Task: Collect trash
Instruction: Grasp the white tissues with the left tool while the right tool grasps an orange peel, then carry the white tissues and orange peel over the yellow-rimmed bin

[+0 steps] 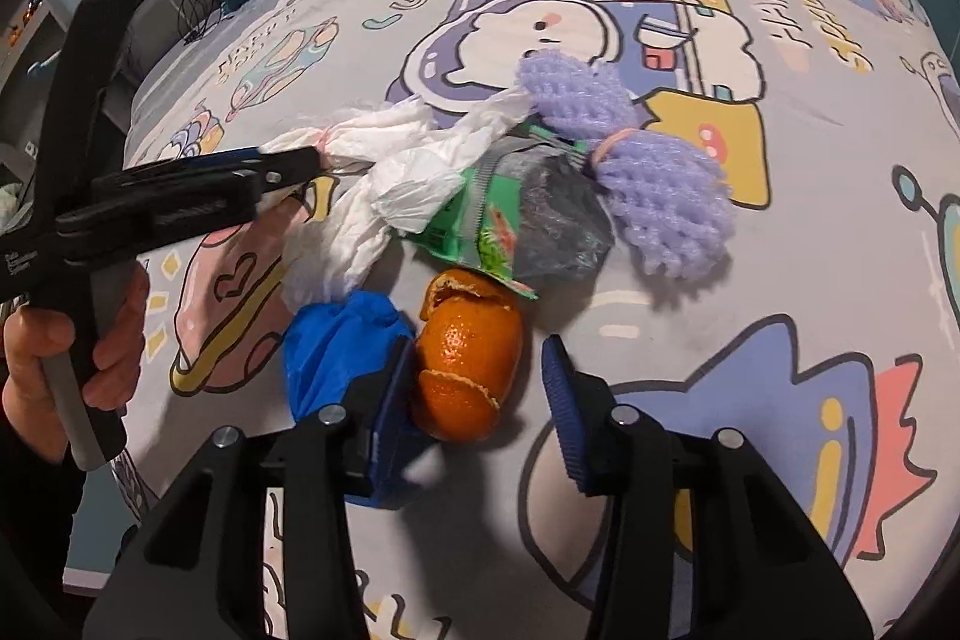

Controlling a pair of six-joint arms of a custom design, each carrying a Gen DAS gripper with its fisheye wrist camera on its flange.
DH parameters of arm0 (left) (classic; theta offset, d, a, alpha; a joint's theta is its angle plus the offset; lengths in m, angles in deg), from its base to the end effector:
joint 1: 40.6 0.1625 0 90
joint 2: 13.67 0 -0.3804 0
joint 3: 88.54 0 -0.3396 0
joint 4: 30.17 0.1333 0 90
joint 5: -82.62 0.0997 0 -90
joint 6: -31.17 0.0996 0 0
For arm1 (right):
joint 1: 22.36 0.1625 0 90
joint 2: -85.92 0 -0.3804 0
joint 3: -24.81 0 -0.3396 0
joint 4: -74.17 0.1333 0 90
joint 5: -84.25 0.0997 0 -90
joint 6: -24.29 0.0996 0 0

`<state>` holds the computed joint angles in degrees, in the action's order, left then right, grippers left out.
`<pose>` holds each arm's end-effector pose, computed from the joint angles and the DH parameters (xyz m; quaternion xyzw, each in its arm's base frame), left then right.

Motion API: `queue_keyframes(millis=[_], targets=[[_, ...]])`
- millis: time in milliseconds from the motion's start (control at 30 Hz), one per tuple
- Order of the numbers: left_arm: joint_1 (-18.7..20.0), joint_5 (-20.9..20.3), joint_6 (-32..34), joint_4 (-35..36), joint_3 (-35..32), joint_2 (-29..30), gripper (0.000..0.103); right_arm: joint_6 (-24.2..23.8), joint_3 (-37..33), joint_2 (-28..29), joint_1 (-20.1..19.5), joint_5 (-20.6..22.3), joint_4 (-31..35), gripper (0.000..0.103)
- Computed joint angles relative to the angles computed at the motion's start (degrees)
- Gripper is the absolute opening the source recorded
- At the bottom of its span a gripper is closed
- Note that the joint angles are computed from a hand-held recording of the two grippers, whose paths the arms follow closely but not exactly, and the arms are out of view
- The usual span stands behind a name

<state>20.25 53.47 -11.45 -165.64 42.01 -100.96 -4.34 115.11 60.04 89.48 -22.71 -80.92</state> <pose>0.0137 -0.4276 0.2651 -0.1108 0.8550 -0.3103 0.4005 0.3161 -0.5086 -0.0719 0.4209 -0.8950 -0.0030 0.1475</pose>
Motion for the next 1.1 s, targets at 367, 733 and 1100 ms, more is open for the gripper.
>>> queue_keyframes(millis=[367,733,1100], targets=[[1.9,-1.8,0.7,-3.8,0.7,-0.1,0.002,1.5,-0.8,0.7,0.2,0.5,0.5,0.03],[-2.4,0.0,-4.6,-1.3,4.3,-7.6,0.001,3.4,3.3,-3.6,-1.1,1.7,-1.5,0.026],[-11.7,1.2,-23.7,21.3,7.2,-20.7,0.001,3.4,11.1,-11.5,-1.8,4.2,-4.2,0.026]])
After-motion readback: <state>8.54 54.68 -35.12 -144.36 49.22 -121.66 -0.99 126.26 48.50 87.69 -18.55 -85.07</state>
